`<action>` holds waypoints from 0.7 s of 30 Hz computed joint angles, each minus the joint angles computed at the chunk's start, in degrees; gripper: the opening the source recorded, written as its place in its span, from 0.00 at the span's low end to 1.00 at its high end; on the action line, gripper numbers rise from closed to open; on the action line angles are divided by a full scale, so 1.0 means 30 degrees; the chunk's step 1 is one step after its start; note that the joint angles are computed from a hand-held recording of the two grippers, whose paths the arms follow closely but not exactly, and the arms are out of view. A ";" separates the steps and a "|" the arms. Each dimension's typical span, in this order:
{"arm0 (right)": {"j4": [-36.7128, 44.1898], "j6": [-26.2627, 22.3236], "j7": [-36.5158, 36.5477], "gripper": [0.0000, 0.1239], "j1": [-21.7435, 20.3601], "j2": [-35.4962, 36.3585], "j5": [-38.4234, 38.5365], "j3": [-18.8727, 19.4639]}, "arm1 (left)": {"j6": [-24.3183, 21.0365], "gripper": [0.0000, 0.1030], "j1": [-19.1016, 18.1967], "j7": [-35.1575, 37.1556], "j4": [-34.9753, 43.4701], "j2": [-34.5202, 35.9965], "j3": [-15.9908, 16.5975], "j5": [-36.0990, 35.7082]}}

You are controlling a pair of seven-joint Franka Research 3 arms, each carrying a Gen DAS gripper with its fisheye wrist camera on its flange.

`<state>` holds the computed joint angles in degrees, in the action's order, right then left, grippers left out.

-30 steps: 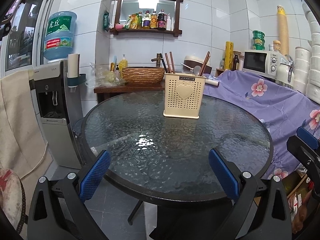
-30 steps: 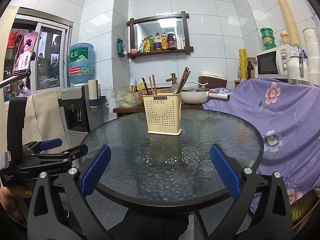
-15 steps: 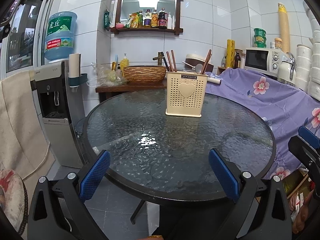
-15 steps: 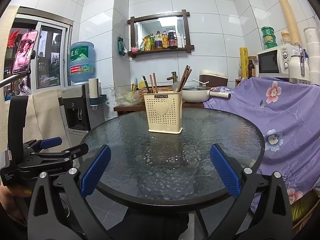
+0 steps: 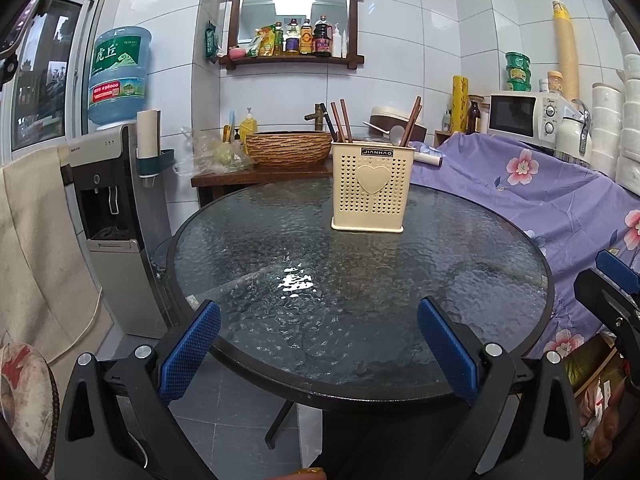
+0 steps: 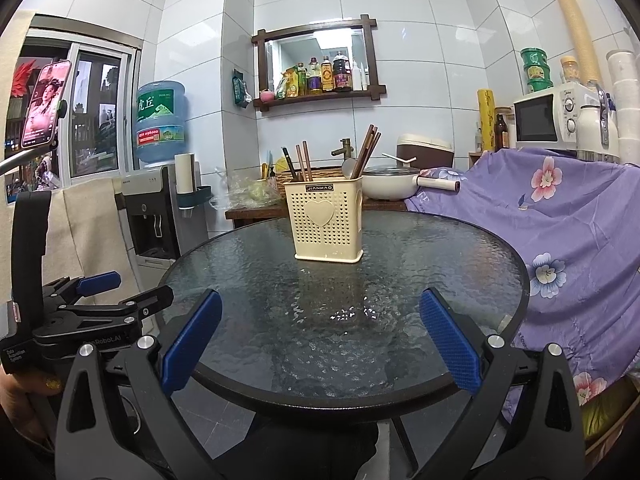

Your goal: Organize utensils

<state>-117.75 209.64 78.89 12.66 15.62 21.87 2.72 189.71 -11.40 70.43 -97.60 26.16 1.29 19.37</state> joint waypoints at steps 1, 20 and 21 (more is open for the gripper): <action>-0.0001 -0.0057 0.0010 0.79 -0.0006 -0.0020 0.0000 -0.0002 | 0.0010 0.94 0.0018 0.0007 -0.0006 -0.0002 -0.0029 -0.0005; 0.0088 -0.0301 -0.0443 0.79 0.0201 -0.0059 0.0427 -0.0099 | -0.0205 0.94 0.0443 0.0237 0.0105 0.0071 -0.0454 0.0206; 0.0076 -0.0308 -0.0456 0.79 0.0207 -0.0072 0.0437 -0.0099 | -0.0279 0.94 0.0830 0.0314 0.0134 0.0089 -0.0915 0.0270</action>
<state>-117.52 208.71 77.52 13.28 15.40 23.18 2.43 188.87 -8.90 71.37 -97.20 26.43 -1.46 20.18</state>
